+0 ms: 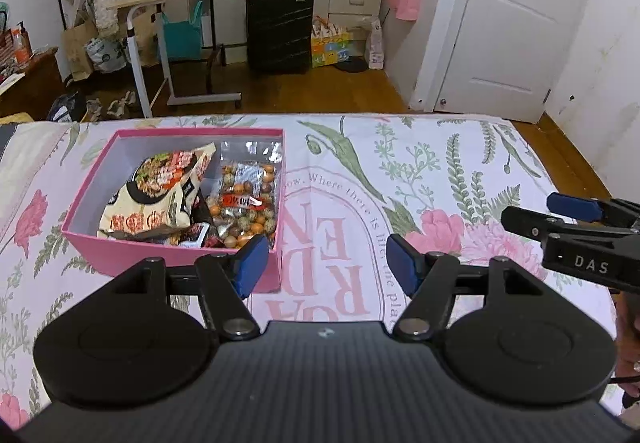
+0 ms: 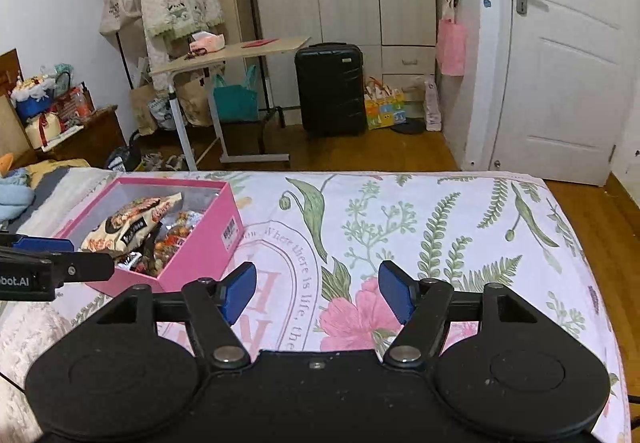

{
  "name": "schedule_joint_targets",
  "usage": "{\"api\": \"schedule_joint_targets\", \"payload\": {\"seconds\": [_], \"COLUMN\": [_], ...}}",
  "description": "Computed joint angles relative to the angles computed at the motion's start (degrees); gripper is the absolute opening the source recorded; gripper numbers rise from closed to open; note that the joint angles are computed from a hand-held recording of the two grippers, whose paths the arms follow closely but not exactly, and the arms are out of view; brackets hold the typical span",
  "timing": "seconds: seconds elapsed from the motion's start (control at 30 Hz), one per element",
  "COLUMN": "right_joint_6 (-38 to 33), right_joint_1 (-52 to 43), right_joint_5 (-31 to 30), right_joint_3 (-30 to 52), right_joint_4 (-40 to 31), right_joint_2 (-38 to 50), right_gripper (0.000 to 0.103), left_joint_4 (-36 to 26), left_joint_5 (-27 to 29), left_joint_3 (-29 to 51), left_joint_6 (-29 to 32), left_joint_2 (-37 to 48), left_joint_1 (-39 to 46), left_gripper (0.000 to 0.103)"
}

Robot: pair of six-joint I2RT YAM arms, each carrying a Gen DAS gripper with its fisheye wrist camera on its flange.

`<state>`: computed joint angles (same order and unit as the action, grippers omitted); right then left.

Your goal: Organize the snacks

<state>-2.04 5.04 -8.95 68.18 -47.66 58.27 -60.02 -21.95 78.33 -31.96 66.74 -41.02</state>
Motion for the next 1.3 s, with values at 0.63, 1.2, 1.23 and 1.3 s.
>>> {"api": "schedule_joint_targets", "payload": {"seconds": [0.63,1.2,1.23,1.3], "right_joint_6": [1.23,1.96,1.89,2.06], "right_joint_1": [2.36,5.59,5.60,5.73], "right_joint_5": [7.84,16.24,16.30,16.47], "right_joint_3": [-2.20,-4.43,-4.35,-4.28], "right_joint_4": [-1.82,-0.80,-0.94,-1.29], "right_joint_2": [-4.15,-8.20,-8.07,-7.94], "right_gripper": [0.096,0.097,0.097,0.097], "left_joint_4": [2.32,2.23,2.15,1.99], "left_joint_5": [-10.29,-12.95,-13.01,-13.17], "left_joint_3": [-6.57,-8.24,-8.23,-8.23], "left_joint_6": [-3.53,-5.71,-5.75,-5.93], "left_joint_2": [-3.71,-4.14,-4.20,-4.21], "left_joint_1": [-7.11,-9.11,-9.10,-9.13], "left_gripper": [0.098,0.100,0.100,0.100]}}
